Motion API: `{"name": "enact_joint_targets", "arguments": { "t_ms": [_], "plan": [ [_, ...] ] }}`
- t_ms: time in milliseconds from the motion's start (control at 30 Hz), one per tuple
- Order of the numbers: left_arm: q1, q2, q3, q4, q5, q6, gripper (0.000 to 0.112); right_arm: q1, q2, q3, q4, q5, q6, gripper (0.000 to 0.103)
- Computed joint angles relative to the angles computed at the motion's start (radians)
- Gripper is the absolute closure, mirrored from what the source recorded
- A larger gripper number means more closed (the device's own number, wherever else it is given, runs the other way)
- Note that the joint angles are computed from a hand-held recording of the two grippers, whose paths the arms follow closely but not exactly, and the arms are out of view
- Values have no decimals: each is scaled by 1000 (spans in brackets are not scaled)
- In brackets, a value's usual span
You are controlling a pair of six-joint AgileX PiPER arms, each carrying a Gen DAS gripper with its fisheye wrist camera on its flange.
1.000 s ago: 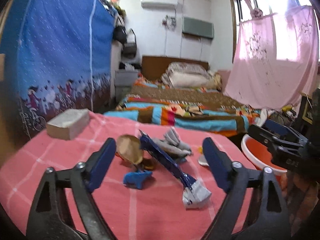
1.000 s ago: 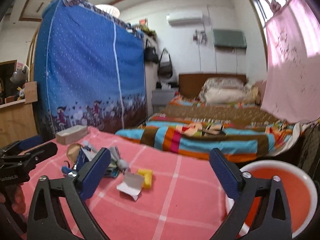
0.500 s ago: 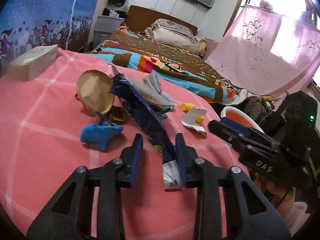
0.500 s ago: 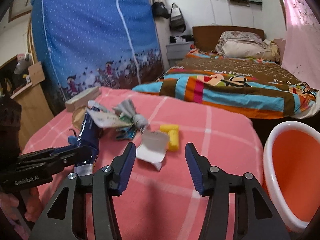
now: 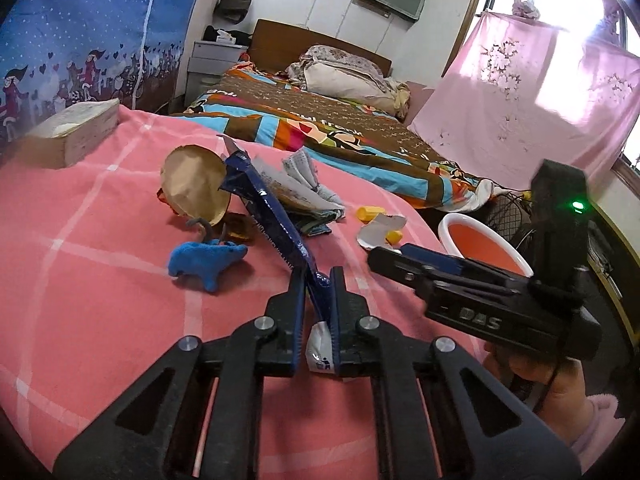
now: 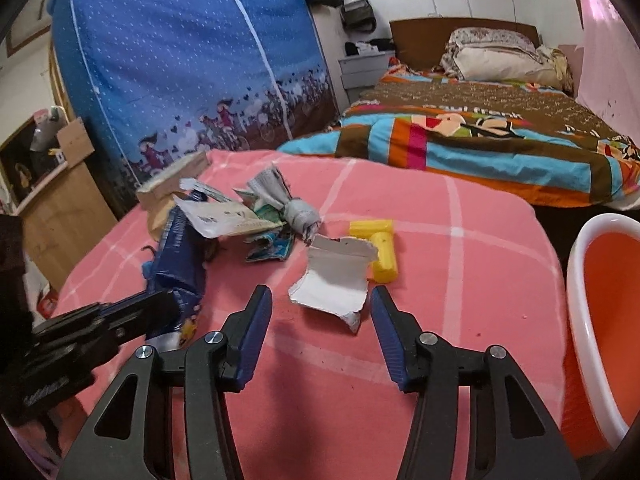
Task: Collect trash
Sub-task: 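Grasp the dark blue wrapper with the left tool while the right tool grasps the white paper scrap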
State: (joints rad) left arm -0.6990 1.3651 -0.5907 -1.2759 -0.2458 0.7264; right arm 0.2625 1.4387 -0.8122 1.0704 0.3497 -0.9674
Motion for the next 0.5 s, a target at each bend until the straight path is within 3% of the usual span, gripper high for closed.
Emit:
{"name": "enact_joint_targets", "arguments": {
  "t_ms": [67,133,167,333,500],
  "plan": [
    [-8,-4,6,12,-10,-13,98,12,14,-9,-41,-11,52,54],
    [-13,-11,16,40,-14,-40,98,15,15,-9,-32,-19,51,67],
    [-14,-16,24,57,-15,-58,99,14,13,-7,-19,-17,39,67],
    [-27,-55,55,88,-8,-91,102,-22,-18,43,154,24,-151,68],
    [-90,-75,66,-14,-58,8,104,-27,-87,123,317,25,-349,68]
  ]
}}
